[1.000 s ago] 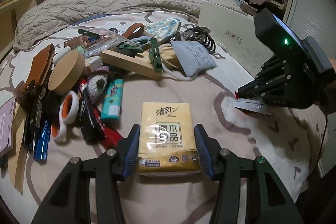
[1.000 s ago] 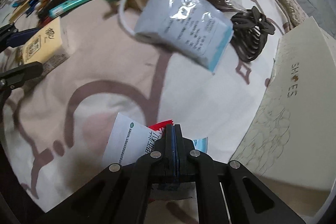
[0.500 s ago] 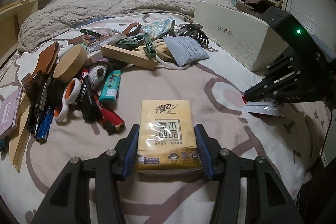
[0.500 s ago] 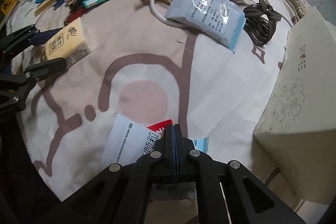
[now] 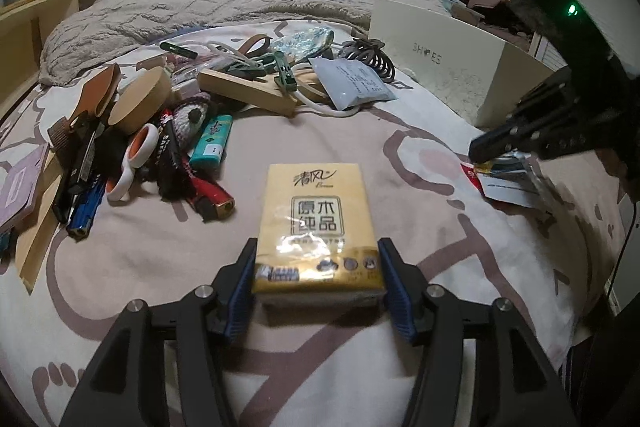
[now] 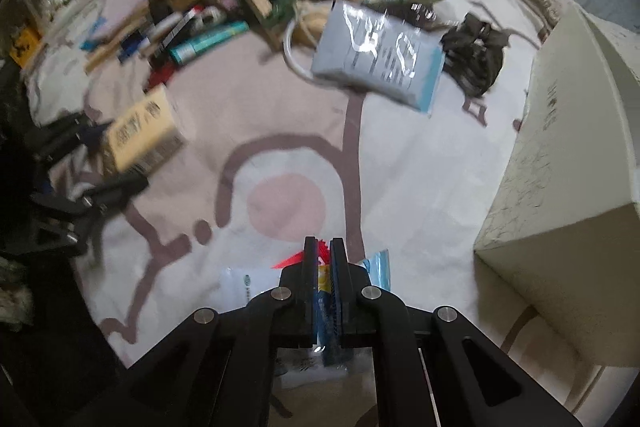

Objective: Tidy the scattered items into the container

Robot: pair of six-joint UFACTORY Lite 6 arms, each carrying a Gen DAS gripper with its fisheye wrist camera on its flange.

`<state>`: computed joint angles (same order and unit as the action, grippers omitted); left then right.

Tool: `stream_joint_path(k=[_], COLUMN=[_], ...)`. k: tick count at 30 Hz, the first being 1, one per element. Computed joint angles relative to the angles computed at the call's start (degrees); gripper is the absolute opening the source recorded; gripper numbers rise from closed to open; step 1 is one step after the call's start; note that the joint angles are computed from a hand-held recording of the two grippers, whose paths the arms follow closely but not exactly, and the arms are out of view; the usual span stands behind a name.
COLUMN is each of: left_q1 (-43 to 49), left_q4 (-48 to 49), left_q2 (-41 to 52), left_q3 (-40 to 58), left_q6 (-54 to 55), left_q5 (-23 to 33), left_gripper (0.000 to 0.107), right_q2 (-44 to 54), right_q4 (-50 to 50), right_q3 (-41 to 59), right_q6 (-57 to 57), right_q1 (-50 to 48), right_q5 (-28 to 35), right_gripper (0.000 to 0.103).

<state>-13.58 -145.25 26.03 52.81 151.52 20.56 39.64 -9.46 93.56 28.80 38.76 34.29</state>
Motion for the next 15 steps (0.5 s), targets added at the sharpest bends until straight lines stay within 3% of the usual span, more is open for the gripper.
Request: stream_joint_path(k=[4,7,15], left_q1=[0.04,0.61,3.94], left_q4=[-4.31,-7.73,-16.16], left_q2=[-1.31,-2.14,-3.23], left_q3=[-1.31,-2.31,-3.42], left_q6=[4.05,6.99,13.21], left_q5=[-0.80,-0.91,-1.63], left_gripper=[0.062,0.062,0.069], right_q2=[-5.40,0.30,-4.77], right_q4=[2.13,6.24,5.48], right_q3=[-5.75,2.19,-3.97], right_q6=[-2.76,-9.90,-11.91], right_q1=[-5.38,-11.25,-12.75], right_q5=[-4.17,-4.21,-3.59], right_gripper=[0.007,0.007,0.007])
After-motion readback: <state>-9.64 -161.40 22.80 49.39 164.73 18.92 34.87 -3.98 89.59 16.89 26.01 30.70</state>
